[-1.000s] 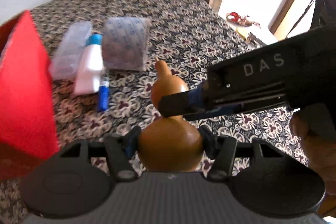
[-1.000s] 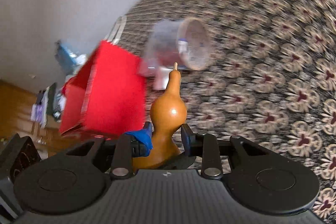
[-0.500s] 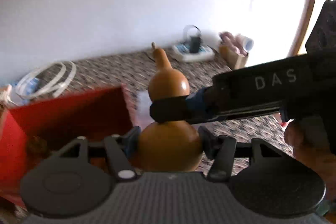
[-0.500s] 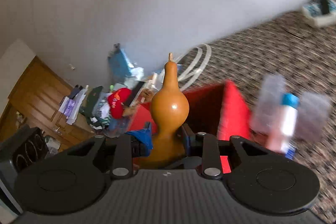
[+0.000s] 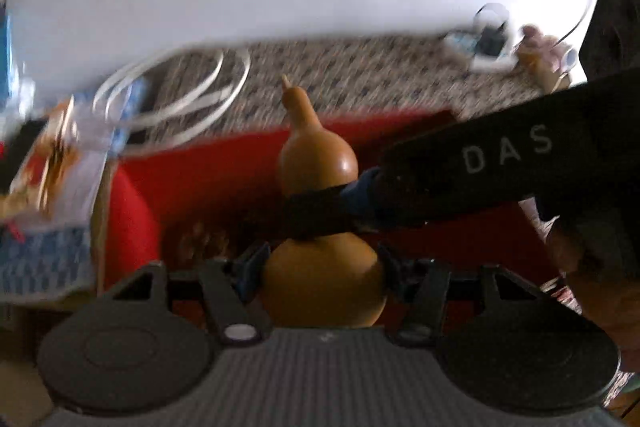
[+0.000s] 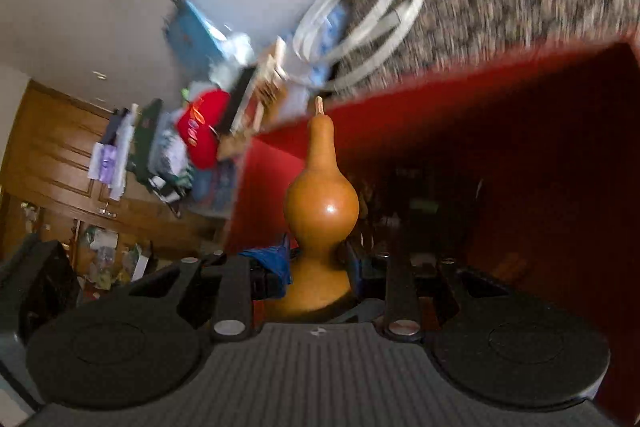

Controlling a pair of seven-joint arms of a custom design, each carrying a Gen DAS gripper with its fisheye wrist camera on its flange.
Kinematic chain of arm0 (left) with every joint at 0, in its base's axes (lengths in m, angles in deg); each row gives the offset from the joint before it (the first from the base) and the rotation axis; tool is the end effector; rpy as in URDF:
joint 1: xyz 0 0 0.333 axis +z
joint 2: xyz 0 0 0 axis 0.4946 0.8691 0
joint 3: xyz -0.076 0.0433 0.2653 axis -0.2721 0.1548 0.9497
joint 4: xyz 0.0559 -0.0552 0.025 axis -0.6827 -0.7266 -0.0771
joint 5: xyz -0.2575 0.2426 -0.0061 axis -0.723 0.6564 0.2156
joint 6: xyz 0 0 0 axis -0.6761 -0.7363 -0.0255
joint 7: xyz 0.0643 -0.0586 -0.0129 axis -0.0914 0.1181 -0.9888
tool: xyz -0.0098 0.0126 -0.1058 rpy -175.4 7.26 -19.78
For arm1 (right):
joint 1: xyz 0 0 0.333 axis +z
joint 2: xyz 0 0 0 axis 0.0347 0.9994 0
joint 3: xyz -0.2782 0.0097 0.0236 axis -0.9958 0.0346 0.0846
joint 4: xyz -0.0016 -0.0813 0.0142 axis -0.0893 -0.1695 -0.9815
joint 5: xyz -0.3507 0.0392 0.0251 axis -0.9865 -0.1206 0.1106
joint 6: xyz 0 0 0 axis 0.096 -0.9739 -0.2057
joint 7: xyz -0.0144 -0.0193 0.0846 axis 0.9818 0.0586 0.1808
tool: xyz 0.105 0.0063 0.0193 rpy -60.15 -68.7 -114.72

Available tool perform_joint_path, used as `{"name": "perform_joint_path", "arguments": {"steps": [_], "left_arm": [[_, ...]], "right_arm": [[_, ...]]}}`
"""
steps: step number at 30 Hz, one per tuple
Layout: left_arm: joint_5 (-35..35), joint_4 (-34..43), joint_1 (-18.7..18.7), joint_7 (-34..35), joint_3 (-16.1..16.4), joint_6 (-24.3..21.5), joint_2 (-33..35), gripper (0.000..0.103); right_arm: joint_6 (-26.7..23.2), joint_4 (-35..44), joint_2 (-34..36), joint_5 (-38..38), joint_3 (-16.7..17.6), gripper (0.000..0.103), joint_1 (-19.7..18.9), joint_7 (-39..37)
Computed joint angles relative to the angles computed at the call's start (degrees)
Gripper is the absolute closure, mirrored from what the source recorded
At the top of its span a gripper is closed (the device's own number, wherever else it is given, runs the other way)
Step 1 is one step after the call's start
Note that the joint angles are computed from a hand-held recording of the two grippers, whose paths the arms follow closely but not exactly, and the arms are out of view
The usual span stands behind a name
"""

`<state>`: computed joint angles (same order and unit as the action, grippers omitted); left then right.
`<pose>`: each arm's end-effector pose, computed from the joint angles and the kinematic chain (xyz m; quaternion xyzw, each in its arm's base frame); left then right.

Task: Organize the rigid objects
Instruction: 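Carry the gourd into the red box and open the right gripper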

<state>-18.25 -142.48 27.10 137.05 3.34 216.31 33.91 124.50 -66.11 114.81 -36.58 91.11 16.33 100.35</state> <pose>0.6222 -0.1385 0.5710 -0.4729 0.8249 -0.2854 0.1203 0.6436 0.2674 0.4981 -0.5622 0.7195 0.1277 0.3873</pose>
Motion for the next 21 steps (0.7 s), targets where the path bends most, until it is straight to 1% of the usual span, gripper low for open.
{"name": "perform_joint_path", "arguments": {"steps": [1,2,4,6,8,10,12,14,16,19,21], "left_arm": [[1.4,2.3,-0.1,-0.9,0.5,-2.3,1.8,0.044],[2.4,4.2,0.0,-1.4,0.9,-4.4,3.2,0.044],[3.8,6.4,0.4,-2.3,1.3,-8.0,4.9,0.044],[5.4,8.7,0.5,-3.2,1.6,-10.5,6.7,0.044],[6.7,9.6,0.7,-3.7,1.9,-11.4,7.4,0.044],[7.2,11.8,0.8,-4.1,1.8,-13.3,8.8,0.044],[7.8,12.6,1.0,-4.1,1.8,-13.6,9.6,0.043],[7.7,11.0,1.4,-3.3,1.5,-12.7,8.8,0.042],[7.3,10.2,1.6,-2.9,1.3,-12.5,8.0,0.042],[7.2,8.6,1.7,-2.3,1.3,-11.0,7.2,0.041],[7.0,7.6,1.7,-2.0,1.3,-10.0,6.4,0.041]], "right_arm": [[-1.8,1.1,0.7,0.8,-1.0,0.092,0.6,0.6],[-3.0,2.7,2.1,0.2,0.1,0.092,-0.1,1.9],[-6.8,6.5,4.6,-0.7,-0.1,0.092,0.3,4.0],[-7.7,7.7,5.5,-1.5,-0.3,0.092,0.8,5.4],[-8.3,8.3,6.0,-1.9,-0.3,0.092,1.1,6.4],[-8.7,8.1,5.8,-1.6,0.1,0.092,0.9,6.4],[-8.1,7.7,5.5,-2.2,-0.2,0.092,1.2,6.4],[-7.1,6.3,4.7,-1.7,0.0,0.092,1.0,6.3],[-5.5,3.9,3.4,-0.8,0.0,0.092,0.6,6.2],[-3.1,0.4,0.9,-1.1,-0.4,0.091,0.9,5.8],[-0.5,-3.2,-1.7,-1.6,-0.8,0.091,1.2,5.8]]}}
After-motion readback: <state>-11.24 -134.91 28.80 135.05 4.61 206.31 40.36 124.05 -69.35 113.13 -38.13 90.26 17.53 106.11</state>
